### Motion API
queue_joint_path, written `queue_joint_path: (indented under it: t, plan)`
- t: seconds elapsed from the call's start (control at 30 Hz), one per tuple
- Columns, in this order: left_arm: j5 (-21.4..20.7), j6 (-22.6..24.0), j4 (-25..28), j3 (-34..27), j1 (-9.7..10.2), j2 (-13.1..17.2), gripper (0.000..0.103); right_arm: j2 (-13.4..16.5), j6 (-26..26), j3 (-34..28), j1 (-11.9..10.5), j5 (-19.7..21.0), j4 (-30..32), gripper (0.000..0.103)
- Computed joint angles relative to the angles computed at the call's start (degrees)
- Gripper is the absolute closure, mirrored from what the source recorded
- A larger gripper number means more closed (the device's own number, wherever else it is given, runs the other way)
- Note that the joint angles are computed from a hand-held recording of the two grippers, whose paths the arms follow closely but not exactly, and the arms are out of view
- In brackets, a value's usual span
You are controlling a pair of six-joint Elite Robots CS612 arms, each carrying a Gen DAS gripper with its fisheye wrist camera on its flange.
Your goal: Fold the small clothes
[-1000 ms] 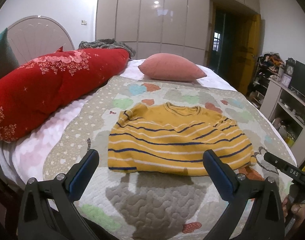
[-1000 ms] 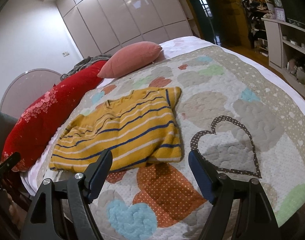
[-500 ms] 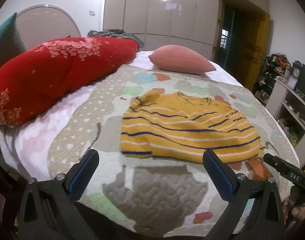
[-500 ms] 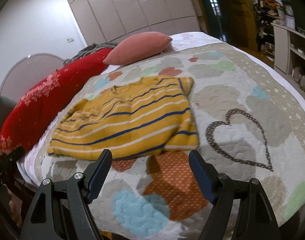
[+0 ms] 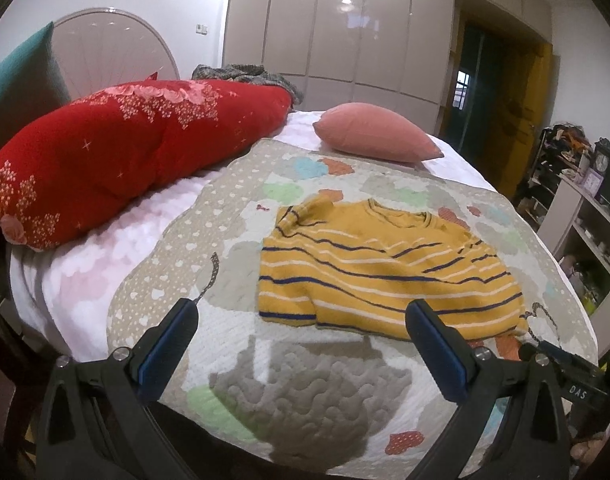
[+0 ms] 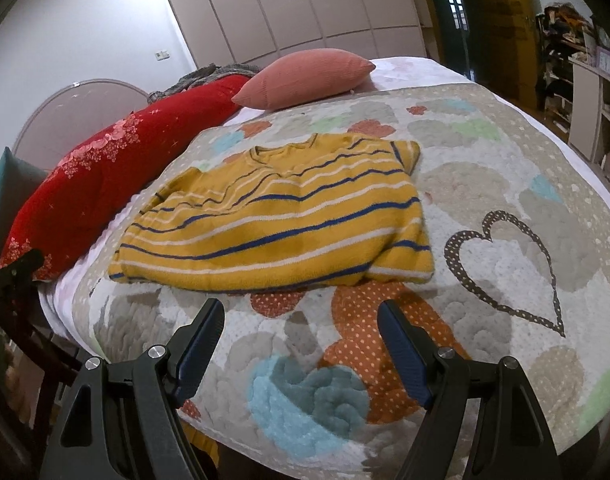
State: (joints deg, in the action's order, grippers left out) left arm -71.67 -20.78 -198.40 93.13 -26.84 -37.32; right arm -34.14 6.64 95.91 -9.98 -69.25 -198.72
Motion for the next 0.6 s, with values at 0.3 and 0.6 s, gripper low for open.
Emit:
queue_joint_path:
  t: [0.3, 0.6]
  plan:
    - [-0.8, 0.7, 0.8, -1.9, -0.36, 0.8, 0.000, 0.4, 3.7, 0.7, -1.8, 1.6, -1.5, 0.019]
    - [-2.6, -0.3, 3.8, -1.3, 1.20, 1.7, 0.000, 1.6, 4.4, -1.7, -0.5, 1.8, -0.8, 0.019]
